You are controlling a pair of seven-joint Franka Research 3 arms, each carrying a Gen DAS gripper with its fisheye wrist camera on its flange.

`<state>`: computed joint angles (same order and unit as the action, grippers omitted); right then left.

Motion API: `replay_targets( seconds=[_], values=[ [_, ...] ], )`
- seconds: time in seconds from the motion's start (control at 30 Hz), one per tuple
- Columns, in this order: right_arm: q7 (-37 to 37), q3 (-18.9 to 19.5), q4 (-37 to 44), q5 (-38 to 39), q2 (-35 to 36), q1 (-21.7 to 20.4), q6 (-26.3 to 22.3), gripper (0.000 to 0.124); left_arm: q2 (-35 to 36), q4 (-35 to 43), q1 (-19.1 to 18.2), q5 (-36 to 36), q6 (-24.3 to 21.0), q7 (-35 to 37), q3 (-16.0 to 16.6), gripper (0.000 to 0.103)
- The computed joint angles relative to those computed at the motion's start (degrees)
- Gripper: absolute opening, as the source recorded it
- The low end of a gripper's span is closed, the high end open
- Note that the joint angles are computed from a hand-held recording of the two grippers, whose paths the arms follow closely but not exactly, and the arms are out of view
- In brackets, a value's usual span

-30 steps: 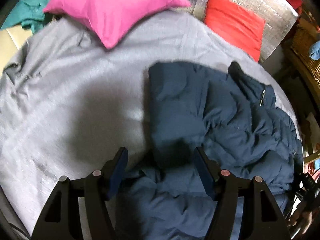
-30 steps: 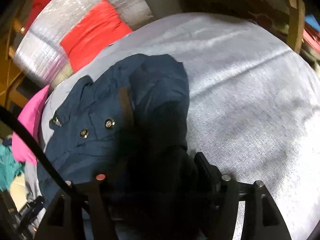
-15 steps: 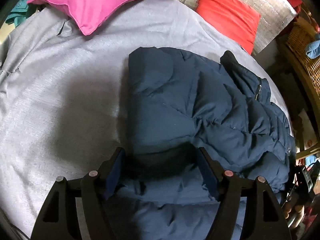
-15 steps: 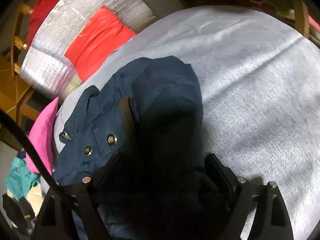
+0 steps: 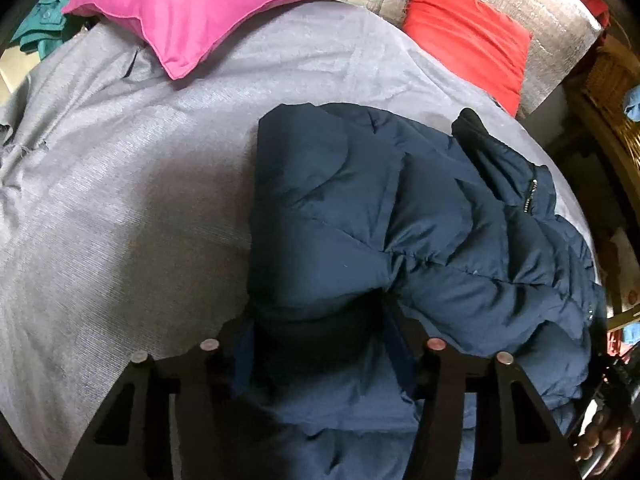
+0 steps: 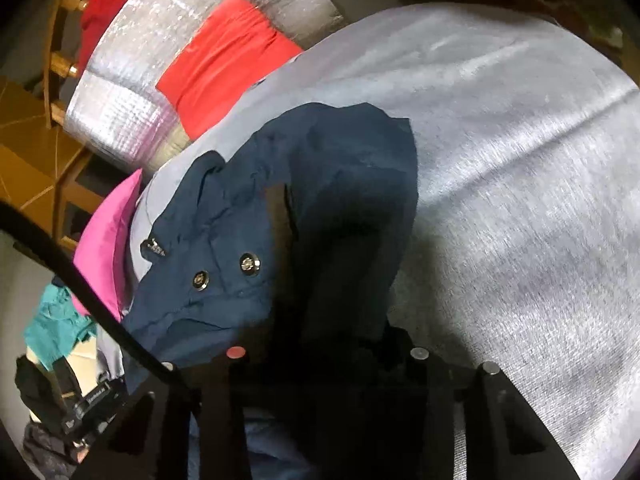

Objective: Fold large clothes

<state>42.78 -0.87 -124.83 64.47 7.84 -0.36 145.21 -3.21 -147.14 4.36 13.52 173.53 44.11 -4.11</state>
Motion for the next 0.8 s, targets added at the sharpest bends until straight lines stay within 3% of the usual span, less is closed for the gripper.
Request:
replay_targets(
  seconds=[0.1,0.23,0.37,0.43,0.5,0.53,0.6,0.67,0.73,0.8],
  values=[
    [-1.4,0.0,-0.5,1.5,-1.1,-0.3,-0.7,0.031,-0.3,0.1,1.5,6.2,-0.6,-5.5,-0.9,0.049],
    [-9.3,-0.4,-3.0,7.1,-4.9,0.0,-0.3,0.028,-1.4,0.4,2.7,13.6,-1.7,-12.4,-1.9,0.042],
    [-3.2,-1.3,-1.6,0.1,-2.3,0.6,-1.1,0.029,-0.7,0.8,2.3,15.0,-3.5,-11.9,-1.4,0.046],
    [0.1,-1.7,-0.4,-1.9,-1.4,-0.2,-3.8,0.039,-1.3,0.5,2.1,16.4,-5.2,-11.9,-1.4,0.049],
    [1.1,-1.7,-0.8,-1.8,-2.6,-0.6,-3.6,0.046,-2.6,0.0,1.6,14.8,-6.0,-10.9,-1.0,0.049],
    [-0.1,-1.9,-1.2,0.4,-3.8,-1.1,-3.7,0.055,-3.5,-0.5,1.5,14.0,-6.0,-10.4,-0.9,0.049],
    [-4.3,-2.4,-2.1,7.0,-5.6,-1.9,-4.2,0.058,-6.1,-1.6,2.4,15.4,-6.6,-12.6,-1.5,0.049],
    [-6.0,-3.4,-2.5,10.2,-6.7,-2.5,-6.9,0.058,-9.2,-2.8,5.1,21.0,-6.0,-18.0,-3.8,0.049],
    [-6.3,-4.3,-1.9,10.2,-6.6,-3.3,-12.8,0.058,-12.2,-4.2,7.2,25.7,-2.5,-21.5,-5.4,0.052],
    [-6.5,-4.5,-1.6,10.3,-6.2,-3.5,-16.6,0.056,-12.7,-5.2,5.3,24.2,1.6,-18.7,-3.9,0.058]
  ],
)
